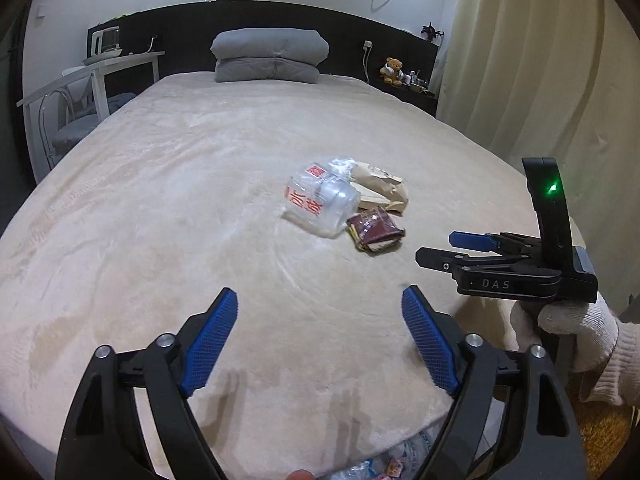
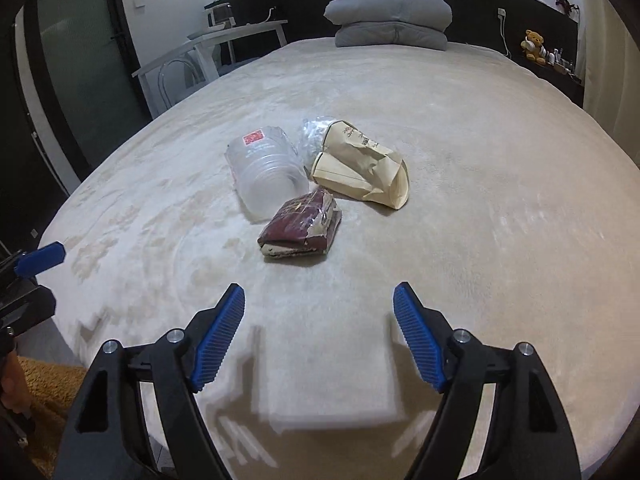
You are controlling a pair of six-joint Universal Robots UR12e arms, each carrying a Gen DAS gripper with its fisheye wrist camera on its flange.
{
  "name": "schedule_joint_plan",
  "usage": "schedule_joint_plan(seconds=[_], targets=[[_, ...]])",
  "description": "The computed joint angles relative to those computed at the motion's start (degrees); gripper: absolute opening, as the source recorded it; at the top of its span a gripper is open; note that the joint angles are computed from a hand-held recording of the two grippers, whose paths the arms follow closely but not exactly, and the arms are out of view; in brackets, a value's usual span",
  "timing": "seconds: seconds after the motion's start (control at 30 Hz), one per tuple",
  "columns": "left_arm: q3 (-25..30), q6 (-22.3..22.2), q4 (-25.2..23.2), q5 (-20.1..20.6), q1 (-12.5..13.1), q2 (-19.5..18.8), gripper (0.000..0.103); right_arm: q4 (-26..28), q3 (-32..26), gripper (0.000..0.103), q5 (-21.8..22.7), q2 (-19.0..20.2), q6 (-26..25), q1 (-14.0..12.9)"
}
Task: Collect trash
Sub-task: 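Move both open tools back up over the remaining trash on the bed, then grasp the clear plastic cup with the left tool while the right tool grasps the dark red bread package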
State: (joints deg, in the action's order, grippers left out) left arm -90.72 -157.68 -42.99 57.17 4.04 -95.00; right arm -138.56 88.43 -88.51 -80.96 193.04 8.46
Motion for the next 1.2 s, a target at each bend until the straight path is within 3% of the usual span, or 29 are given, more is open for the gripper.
schedule_joint_plan(seconds=[0.07,0.17,0.3,0.53,0.63,0.7,0.8,1.03,1.2], targets=[[0.99,-1.71,1.9,-0.15,0.38,-1.02,0.096,0.54,-1.47,0.076,-0.68,1.41,1.07,0.13],[2.73,-2.3,2.05,-0.65,0.81,-2.52,0.096,-0.08,-3.03,0.095,0.55,3.13,1.75,0.03],[4.09,-2.06,2.68,1.88,0.78,-4.05,0.096,1.43,-5.65,0.095,-1.89,5.5,0.56,0.85],[6.18,-2.86,0.61,0.82,1.49,-6.55,0.096,5.14,-9.05,0.094,-5.78,8.19,0.41,1.99],[6.8,-2.91,0.08,3.05,1.05,-7.28,0.096,7.78,-10.58,0.085,-9.56,9.37,-0.13,2.73],[7.14,-2.89,-0.88,3.3,0.98,-7.57,0.096,7.8,-10.66,0.081,-9.51,9.39,0.06,2.66],[7.96,-4.69,-3.24,2.83,1.1,-8.14,0.096,7.53,-10.52,0.06,-10.01,9.23,-0.76,2.76],[8.26,-6.06,-1.69,3.17,0.43,-8.62,0.096,5.31,-7.5,0.06,-6.37,6.39,-0.41,1.54],[8.01,-3.68,0.54,2.33,-0.51,-8.84,0.096,2.96,-4.88,0.06,-3.96,3.58,0.6,0.37]])
